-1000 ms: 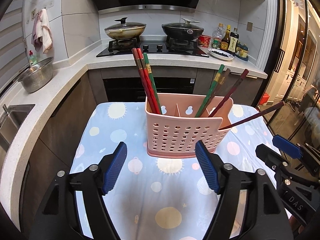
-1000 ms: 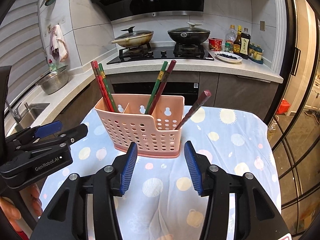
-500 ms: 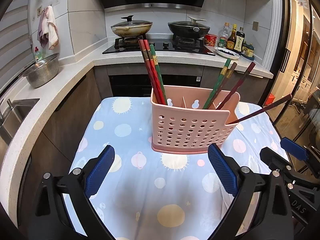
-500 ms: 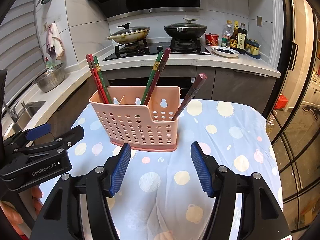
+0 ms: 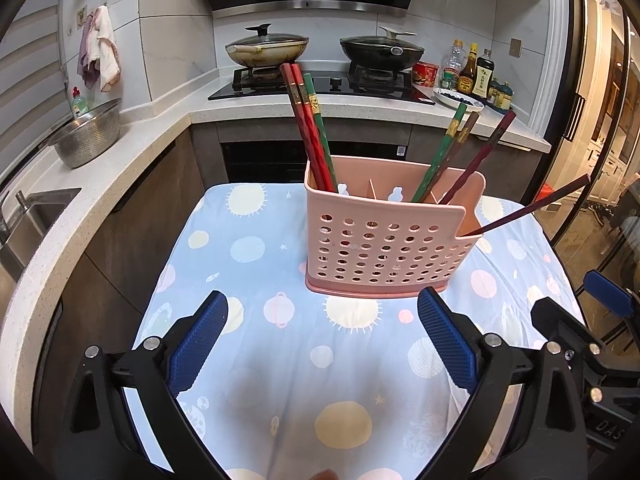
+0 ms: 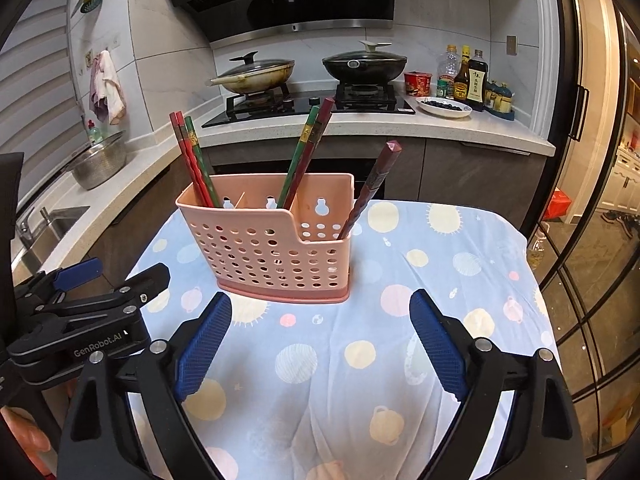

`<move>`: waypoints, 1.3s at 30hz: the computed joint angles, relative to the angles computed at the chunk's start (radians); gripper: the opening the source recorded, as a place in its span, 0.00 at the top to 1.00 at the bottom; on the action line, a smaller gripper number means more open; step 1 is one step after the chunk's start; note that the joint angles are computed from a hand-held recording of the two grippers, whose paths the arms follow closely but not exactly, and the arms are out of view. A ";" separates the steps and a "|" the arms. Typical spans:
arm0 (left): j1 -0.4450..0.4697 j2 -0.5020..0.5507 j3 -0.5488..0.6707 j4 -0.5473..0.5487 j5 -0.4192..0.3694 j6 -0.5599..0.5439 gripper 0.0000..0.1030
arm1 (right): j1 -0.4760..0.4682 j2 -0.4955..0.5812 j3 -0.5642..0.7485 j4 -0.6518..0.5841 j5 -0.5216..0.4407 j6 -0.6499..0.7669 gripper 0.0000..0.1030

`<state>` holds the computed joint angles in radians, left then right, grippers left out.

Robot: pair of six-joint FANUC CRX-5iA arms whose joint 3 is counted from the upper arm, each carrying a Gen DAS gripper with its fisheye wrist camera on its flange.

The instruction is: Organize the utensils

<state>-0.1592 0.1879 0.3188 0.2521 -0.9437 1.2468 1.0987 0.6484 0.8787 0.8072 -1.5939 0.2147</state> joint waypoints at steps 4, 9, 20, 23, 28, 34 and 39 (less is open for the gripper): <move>-0.006 -0.009 -0.010 -0.018 0.011 0.008 0.09 | 0.003 -0.015 -0.033 -0.001 0.004 -0.015 0.06; -0.013 -0.028 -0.040 -0.022 0.035 0.000 0.08 | 0.009 -0.010 -0.031 -0.001 -0.021 -0.012 0.06; -0.019 -0.050 -0.070 -0.050 0.037 0.045 0.07 | 0.018 -0.014 -0.046 -0.008 -0.031 -0.027 0.06; -0.019 -0.054 -0.076 -0.054 0.037 0.053 0.07 | 0.020 -0.011 -0.041 -0.011 -0.034 -0.029 0.06; -0.017 -0.058 -0.082 -0.052 0.034 0.058 0.07 | 0.022 -0.004 -0.029 -0.012 -0.045 -0.026 0.06; -0.011 -0.064 -0.089 -0.059 0.039 0.076 0.07 | 0.023 0.001 -0.019 -0.020 -0.049 -0.026 0.06; -0.013 -0.067 -0.089 -0.072 0.041 0.084 0.07 | 0.022 0.004 -0.016 -0.024 -0.048 -0.025 0.06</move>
<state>-0.1724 0.1208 0.2300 0.1799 -0.9031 1.3310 1.1202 0.6525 0.8632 0.7835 -1.6420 0.1898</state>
